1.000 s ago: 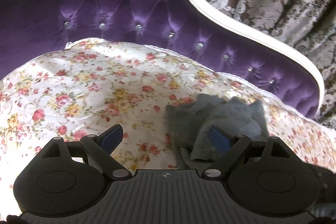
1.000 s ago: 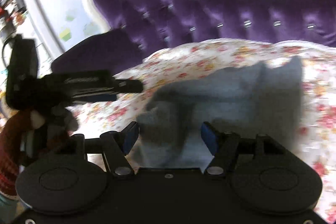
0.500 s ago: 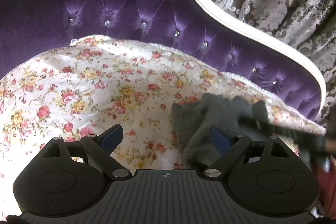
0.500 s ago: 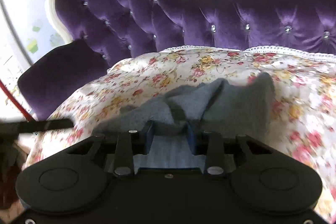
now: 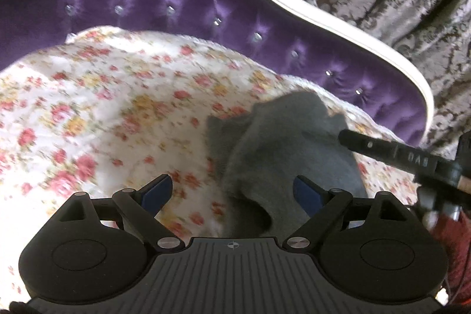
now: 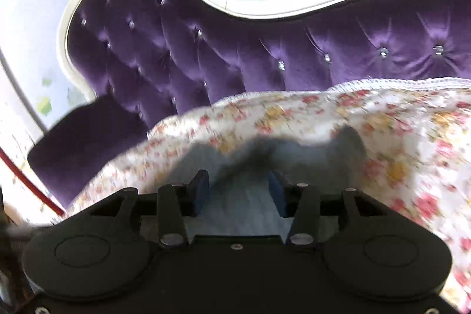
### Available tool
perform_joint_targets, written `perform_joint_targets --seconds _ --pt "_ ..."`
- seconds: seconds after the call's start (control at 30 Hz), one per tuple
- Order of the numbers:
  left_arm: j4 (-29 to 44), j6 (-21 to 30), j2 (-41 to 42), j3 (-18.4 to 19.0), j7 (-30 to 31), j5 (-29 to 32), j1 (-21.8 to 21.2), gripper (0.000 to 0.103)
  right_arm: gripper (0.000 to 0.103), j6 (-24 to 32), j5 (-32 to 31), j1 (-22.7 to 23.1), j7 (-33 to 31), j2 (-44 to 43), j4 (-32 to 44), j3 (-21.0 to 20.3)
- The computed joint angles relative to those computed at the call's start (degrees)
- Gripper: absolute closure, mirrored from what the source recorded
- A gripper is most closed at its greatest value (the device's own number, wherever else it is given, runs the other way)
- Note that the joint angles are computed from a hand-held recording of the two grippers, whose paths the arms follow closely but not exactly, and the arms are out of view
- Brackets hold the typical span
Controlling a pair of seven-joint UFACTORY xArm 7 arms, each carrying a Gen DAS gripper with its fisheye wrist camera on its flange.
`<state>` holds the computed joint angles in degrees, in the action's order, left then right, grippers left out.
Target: Fold small clothes
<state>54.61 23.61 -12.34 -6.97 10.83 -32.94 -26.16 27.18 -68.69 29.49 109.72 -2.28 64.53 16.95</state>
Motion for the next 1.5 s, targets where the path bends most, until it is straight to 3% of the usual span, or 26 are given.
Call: perform_joint_targets --seconds 0.17,0.4,0.47,0.6,0.77,0.87,0.97,1.1,1.17,1.3,1.43,1.5 --pt "0.5 2.1 0.9 -1.2 -1.3 3.6 0.2 0.014 0.048 2.3 5.3 1.0 -9.7 2.0 2.1 0.5" --pt "1.1 6.1 1.1 0.7 5.5 -3.4 -0.5 0.014 0.048 -1.0 17.1 2.2 -23.9 15.6 15.8 -4.2" --pt "1.0 6.3 1.0 0.5 5.5 -3.7 0.1 0.014 0.048 -2.9 15.3 3.6 -20.9 16.5 16.8 -6.7" --pt "0.4 5.0 0.4 0.2 5.6 -4.0 0.7 0.014 0.045 -6.8 3.8 7.2 -5.4 10.9 11.0 -11.4" --pt "0.1 4.4 0.2 1.5 9.9 -10.5 -0.7 0.017 0.035 5.7 -1.4 8.6 -2.3 0.1 1.0 -4.9" --pt "1.0 7.5 0.9 1.9 13.2 -14.0 -1.0 0.037 0.033 12.1 0.1 9.3 -2.5 -4.4 -3.5 0.1" --pt "1.1 8.6 1.3 0.6 13.3 -13.4 -0.3 0.046 0.032 16.9 2.0 9.7 -2.9 -6.1 -5.3 4.9" --pt "0.3 6.5 1.2 -0.7 12.3 -11.1 -0.1 0.063 0.029 25.6 3.9 11.1 -10.6 -3.3 -2.4 10.3" --pt "0.2 6.3 1.2 -0.5 12.3 -11.7 -0.2 0.069 0.023 29.9 3.4 12.9 -14.5 -0.6 0.0 11.2" --pt "0.3 7.1 1.3 0.5 12.4 -14.5 0.0 0.075 0.022 38.2 2.2 17.4 -24.4 5.5 5.3 10.4" --pt "0.3 7.1 1.1 0.9 14.0 -17.9 0.2 0.075 0.023 43.9 1.0 21.2 -31.8 10.3 9.6 8.2" --pt "0.4 7.2 1.1 0.9 14.2 -18.5 0.4 0.075 0.030 45.5 0.6 22.9 -35.7 12.4 11.4 6.9"
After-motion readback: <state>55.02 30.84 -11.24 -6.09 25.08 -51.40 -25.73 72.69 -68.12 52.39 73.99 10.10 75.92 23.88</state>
